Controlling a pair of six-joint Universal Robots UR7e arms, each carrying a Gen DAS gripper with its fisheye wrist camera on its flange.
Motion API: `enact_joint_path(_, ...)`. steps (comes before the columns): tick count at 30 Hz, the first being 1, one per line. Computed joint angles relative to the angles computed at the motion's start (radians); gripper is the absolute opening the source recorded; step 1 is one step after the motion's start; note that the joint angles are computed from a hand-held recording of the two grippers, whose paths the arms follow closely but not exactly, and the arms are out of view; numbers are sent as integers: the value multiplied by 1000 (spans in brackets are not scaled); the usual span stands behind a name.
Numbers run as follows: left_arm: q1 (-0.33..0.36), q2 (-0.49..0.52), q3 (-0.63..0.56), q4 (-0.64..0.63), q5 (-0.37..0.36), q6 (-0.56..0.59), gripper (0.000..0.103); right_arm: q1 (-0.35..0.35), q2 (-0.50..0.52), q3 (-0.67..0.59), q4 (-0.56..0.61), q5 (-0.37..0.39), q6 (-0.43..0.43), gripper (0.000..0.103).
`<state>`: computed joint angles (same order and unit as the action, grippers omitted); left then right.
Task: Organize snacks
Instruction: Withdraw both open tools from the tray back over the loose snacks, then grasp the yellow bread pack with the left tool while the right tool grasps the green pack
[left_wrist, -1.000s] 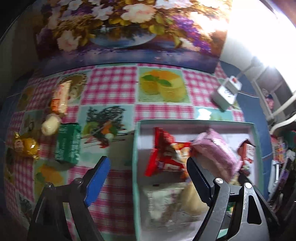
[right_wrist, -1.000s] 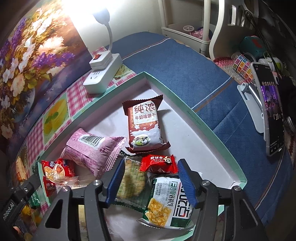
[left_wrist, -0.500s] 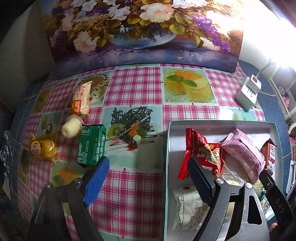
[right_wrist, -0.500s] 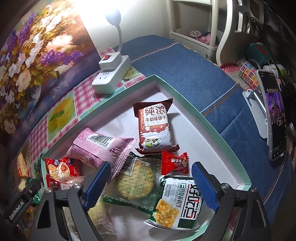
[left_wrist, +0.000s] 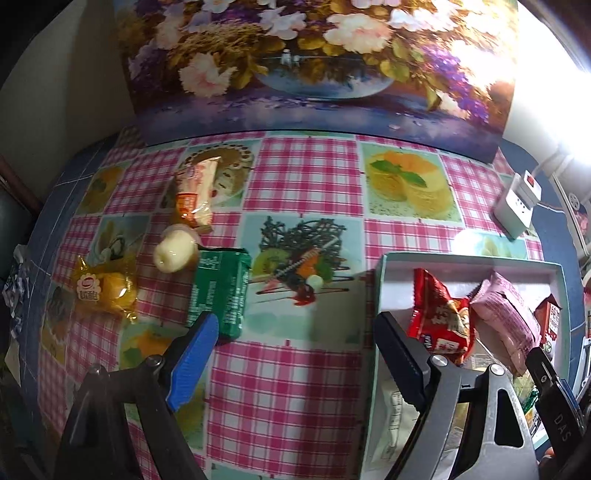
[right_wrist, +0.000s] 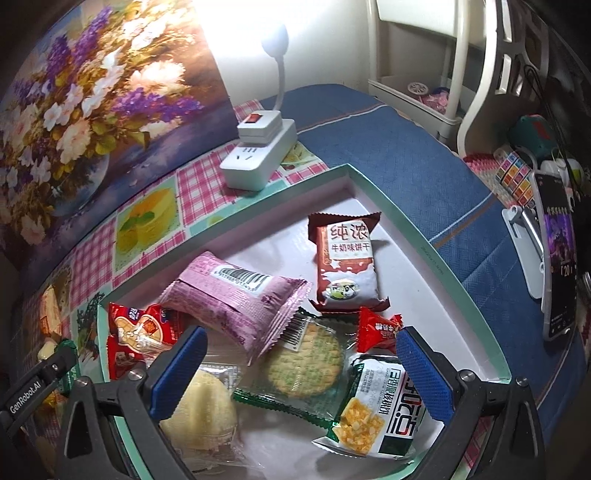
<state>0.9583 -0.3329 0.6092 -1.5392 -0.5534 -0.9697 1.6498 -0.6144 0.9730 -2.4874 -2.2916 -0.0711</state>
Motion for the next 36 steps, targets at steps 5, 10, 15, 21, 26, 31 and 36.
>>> enact_joint_path(5,3,-43,59,-23,13,-15,87,0,-10,25,-49,57,-22,103)
enact_joint_path(10,6,-98,124,-5,46,-83,87,9,-14,57,-148,106,-90,103)
enact_joint_path(15,8,-162,181,91,98,-221,87,16,-17,68,-165,149,-115,103)
enact_joint_path(21,15,-245,246,226,128,-418,87,21,-21,74,-144,213,-113,103)
enact_joint_path(26,16,-302,292,322,144,-560,87,32,-22,84,-164,270,-152,103)
enact_joint_path(31,16,-353,339,360,155,-654,87,48,-22,87,-164,360,-176,103)
enact_joint_path(36,22,-399,406,290,145,-647,87,74,-2,75,-164,388,-227,103)
